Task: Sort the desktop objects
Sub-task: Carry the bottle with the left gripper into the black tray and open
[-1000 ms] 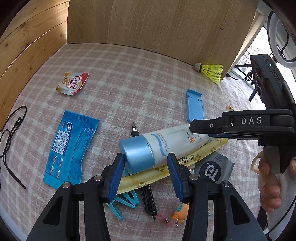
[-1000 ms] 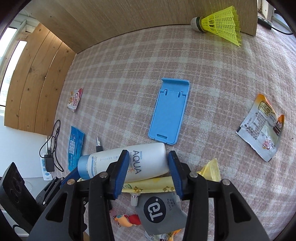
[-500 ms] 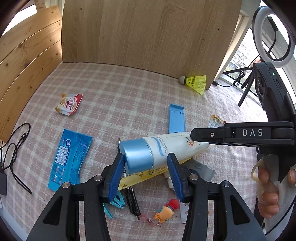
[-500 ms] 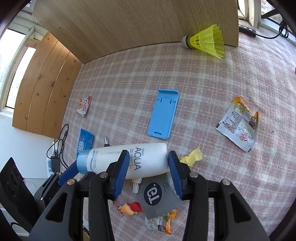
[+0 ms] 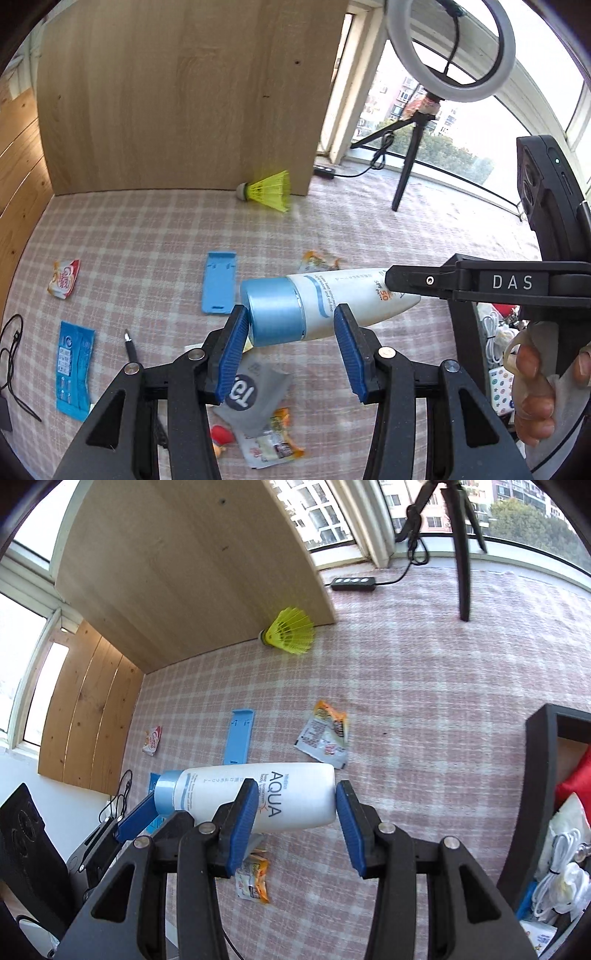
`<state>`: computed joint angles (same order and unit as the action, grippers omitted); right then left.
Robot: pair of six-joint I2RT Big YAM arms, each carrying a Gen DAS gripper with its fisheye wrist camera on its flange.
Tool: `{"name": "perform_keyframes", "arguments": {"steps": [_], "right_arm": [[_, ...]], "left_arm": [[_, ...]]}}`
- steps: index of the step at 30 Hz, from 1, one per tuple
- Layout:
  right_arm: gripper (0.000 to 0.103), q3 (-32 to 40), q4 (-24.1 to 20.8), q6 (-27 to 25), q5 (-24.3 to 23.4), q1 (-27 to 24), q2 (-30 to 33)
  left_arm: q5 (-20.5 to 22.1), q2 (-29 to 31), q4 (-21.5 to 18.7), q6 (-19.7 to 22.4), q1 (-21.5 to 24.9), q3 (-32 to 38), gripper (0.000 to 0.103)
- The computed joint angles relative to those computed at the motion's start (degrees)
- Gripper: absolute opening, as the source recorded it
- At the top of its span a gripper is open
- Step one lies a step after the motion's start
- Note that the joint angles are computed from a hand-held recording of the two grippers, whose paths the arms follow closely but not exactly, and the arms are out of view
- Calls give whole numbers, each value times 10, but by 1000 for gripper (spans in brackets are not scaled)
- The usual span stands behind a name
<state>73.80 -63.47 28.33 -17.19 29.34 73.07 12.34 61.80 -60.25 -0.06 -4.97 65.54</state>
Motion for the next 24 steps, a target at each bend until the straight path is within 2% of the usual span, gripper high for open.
{"name": "perform_keyframes", "arguments": {"steps": [5,16,20,24], "right_arm": [[43,-20,-29,-12,8,-79,-61],[43,-20,-122,-139,0,-341,-138],[43,-6,-148,-187,3,-426,-142],[44,13,-159,-212,8,-477,-141]], "left_arm": [[-13,22,15,-31,-103,30,46],[-38,116,38,-80,-318,127,46],[-40,147,31,-78,-374,169,48],[-60,171,23,-61,-416,197,51]]}}
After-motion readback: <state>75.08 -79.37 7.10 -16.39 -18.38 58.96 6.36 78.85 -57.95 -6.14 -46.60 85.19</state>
